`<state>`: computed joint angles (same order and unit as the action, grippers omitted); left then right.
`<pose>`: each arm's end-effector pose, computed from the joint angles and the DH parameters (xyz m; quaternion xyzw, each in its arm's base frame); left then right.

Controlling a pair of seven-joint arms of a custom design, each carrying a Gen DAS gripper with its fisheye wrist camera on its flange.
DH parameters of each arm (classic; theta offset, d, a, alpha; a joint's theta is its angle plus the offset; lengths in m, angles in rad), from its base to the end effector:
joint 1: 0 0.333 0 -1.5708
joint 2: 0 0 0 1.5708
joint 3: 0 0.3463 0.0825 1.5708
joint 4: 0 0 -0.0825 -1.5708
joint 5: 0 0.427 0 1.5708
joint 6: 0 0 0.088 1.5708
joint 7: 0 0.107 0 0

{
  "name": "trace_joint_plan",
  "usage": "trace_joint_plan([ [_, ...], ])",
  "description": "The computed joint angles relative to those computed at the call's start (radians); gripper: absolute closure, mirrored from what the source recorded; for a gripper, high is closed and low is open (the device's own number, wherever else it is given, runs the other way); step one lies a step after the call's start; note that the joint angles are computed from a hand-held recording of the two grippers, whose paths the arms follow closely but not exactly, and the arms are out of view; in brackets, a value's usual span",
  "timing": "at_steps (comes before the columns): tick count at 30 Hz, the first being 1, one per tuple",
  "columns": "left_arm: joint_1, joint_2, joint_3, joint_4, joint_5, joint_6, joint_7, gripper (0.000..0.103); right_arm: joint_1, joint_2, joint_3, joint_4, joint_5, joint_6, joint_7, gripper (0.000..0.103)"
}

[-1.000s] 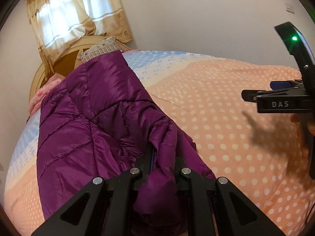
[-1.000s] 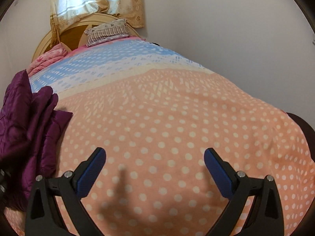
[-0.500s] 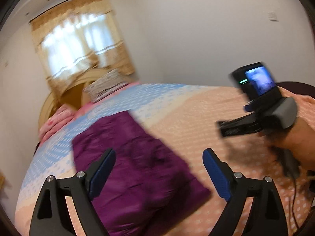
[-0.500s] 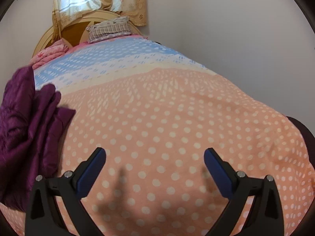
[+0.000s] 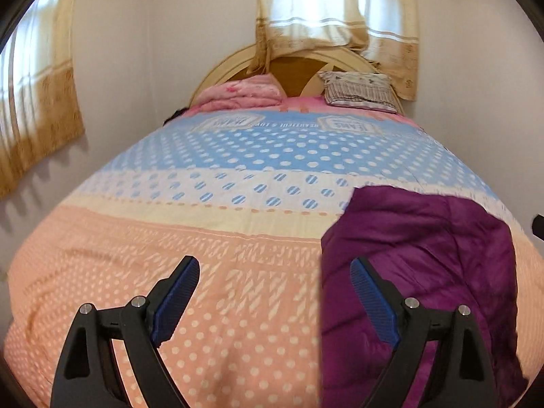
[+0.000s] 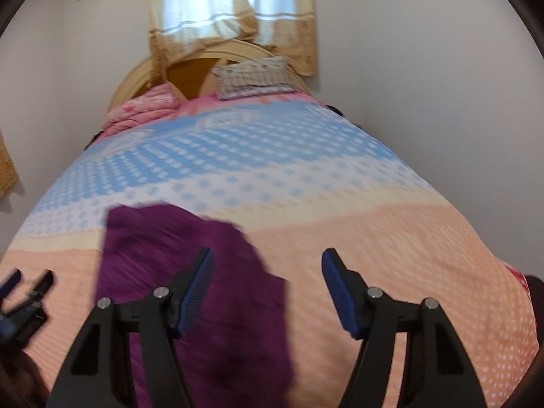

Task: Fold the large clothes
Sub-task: 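Grasp the folded jacket bundle with both grippers and lift it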

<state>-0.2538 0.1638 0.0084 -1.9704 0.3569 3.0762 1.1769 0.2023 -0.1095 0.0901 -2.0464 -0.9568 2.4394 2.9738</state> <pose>0.6512 -0.1925 0.5068 -0.5645 0.6882 -0.3579 0.2821 0.5758 0.1737 0.5595 -0.4561 0.7745 -0.3652 0.2423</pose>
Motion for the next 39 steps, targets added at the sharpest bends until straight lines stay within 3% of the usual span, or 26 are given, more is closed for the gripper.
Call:
trace_joint_plan([
  [6, 0.008, 0.082, -0.035, 0.102, -0.103, -0.045, 0.034, 0.012, 0.046, 0.202, -0.025, 0.190, 0.019, -0.032, -0.015, 0.039],
  [9, 0.061, 0.131, -0.124, 0.150, -0.241, -0.060, 0.150, 0.012, 0.052, 0.223, -0.063, 0.166, 0.038, 0.009, 0.045, 0.042],
  [12, 0.053, 0.165, -0.155, 0.184, -0.309, -0.077, 0.236, 0.012, 0.052, 0.208, -0.084, 0.107, 0.016, 0.022, 0.086, 0.043],
  [15, -0.031, 0.191, -0.104, 0.205, -0.275, -0.096, 0.248, 0.012, 0.032, 0.180, -0.098, 0.027, -0.001, 0.066, 0.150, 0.043],
  [18, -0.140, 0.212, -0.010, 0.210, -0.171, -0.094, 0.192, 0.012, 0.006, 0.165, -0.107, -0.030, -0.013, 0.131, 0.203, 0.043],
  [22, -0.188, 0.228, 0.028, 0.207, -0.127, -0.060, 0.165, 0.006, -0.006, 0.156, -0.100, -0.054, -0.070, 0.131, 0.265, 0.043],
  [26, -0.130, 0.254, -0.046, 0.234, -0.194, -0.092, 0.226, 0.001, -0.014, 0.154, -0.097, -0.066, -0.090, 0.132, 0.293, 0.043],
  [32, -0.161, 0.263, -0.017, 0.234, -0.191, -0.090, 0.220, 0.001, -0.016, 0.168, -0.095, -0.063, -0.094, 0.123, 0.286, 0.043],
  [37, -0.112, 0.289, -0.078, 0.275, -0.245, -0.159, 0.281, 0.001, -0.017, 0.176, -0.099, -0.061, -0.072, 0.129, 0.269, 0.043],
  [39, -0.116, 0.294, -0.075, 0.281, -0.248, -0.168, 0.283, 0.001, -0.019, 0.179, -0.101, -0.061, -0.061, 0.136, 0.261, 0.043],
])
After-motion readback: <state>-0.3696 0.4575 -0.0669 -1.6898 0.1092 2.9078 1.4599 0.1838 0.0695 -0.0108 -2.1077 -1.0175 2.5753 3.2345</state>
